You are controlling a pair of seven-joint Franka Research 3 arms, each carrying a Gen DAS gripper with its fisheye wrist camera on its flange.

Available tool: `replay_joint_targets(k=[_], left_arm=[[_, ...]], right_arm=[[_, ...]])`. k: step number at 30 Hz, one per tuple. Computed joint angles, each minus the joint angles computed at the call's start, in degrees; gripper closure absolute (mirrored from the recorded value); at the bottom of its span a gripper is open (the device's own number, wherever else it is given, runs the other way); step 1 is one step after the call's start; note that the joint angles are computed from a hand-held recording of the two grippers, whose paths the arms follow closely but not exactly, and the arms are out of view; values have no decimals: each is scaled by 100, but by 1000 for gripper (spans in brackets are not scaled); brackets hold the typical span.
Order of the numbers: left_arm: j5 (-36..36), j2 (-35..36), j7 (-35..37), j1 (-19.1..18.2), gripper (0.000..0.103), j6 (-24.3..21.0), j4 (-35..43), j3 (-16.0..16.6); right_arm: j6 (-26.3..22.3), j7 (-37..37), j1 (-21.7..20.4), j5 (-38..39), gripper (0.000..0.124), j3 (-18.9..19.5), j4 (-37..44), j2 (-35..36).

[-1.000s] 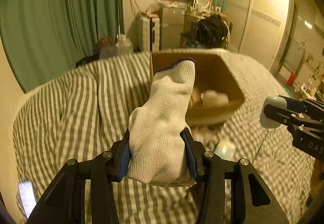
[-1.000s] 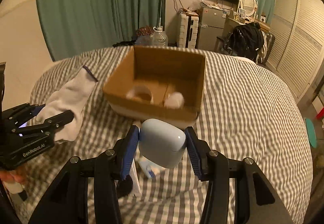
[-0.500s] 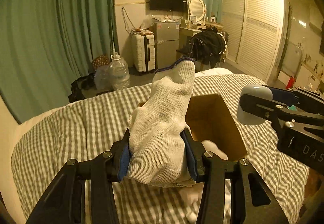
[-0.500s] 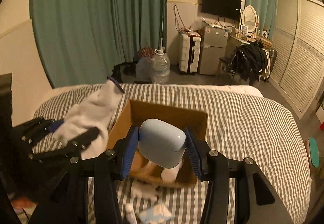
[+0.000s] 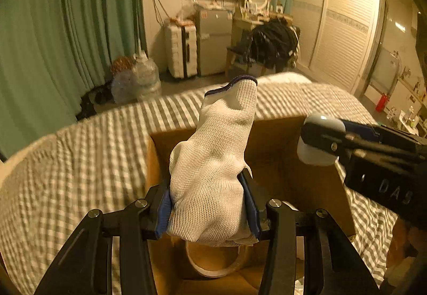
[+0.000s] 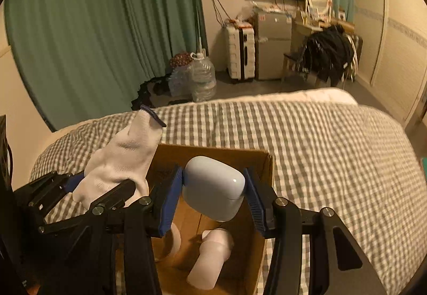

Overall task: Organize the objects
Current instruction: 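Carry the sock and blue case into the box and open both tools, then move both tools back toward the black tape roll and toothpaste tube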

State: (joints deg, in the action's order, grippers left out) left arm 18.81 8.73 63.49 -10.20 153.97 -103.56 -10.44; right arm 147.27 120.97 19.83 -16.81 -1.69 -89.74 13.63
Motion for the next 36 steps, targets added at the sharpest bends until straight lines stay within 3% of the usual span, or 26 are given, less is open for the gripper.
replay_joint_targets(k=[7, 8, 9, 11, 13, 19, 27, 32, 36], left_arm=[[-486, 239, 409, 50, 52, -60, 84, -121], [-566, 204, 426, 54, 47, -63, 46, -130], [-611, 189, 422, 50, 43, -85, 47, -128], [-479, 76, 199, -10, 21, -103, -43, -61], [-238, -125, -141, -57, 9, -76, -182, 10], [-142, -850, -210, 22, 9, -260, -533, -20], [405, -2082, -493, 87, 7, -521, -1007, -148], [369, -2795, -505, 100, 3, -712, -1299, -198], [324, -3356, -528, 76, 2, -702, -1669, -216]], right_arm=[[530, -170, -172, 378, 76, -7, -480, -66], [632, -186, -192, 435, 75, -3, -547, -100], [758, -176, -196, 470, 66, 0, -667, -169], [1008, -168, -226, 583, 48, 13, -841, -294], [1066, 102, -151, 351, 47, -50, -978, -486], [681, 710, -163, -495, 42, 89, -1028, -1047], [-207, 1127, -338, -1295, 42, 772, -1084, -2024], [-634, 1268, -500, -1433, 42, 1192, -1201, -2632], [-900, 1336, -631, -1443, 31, 1479, -1443, -3114]])
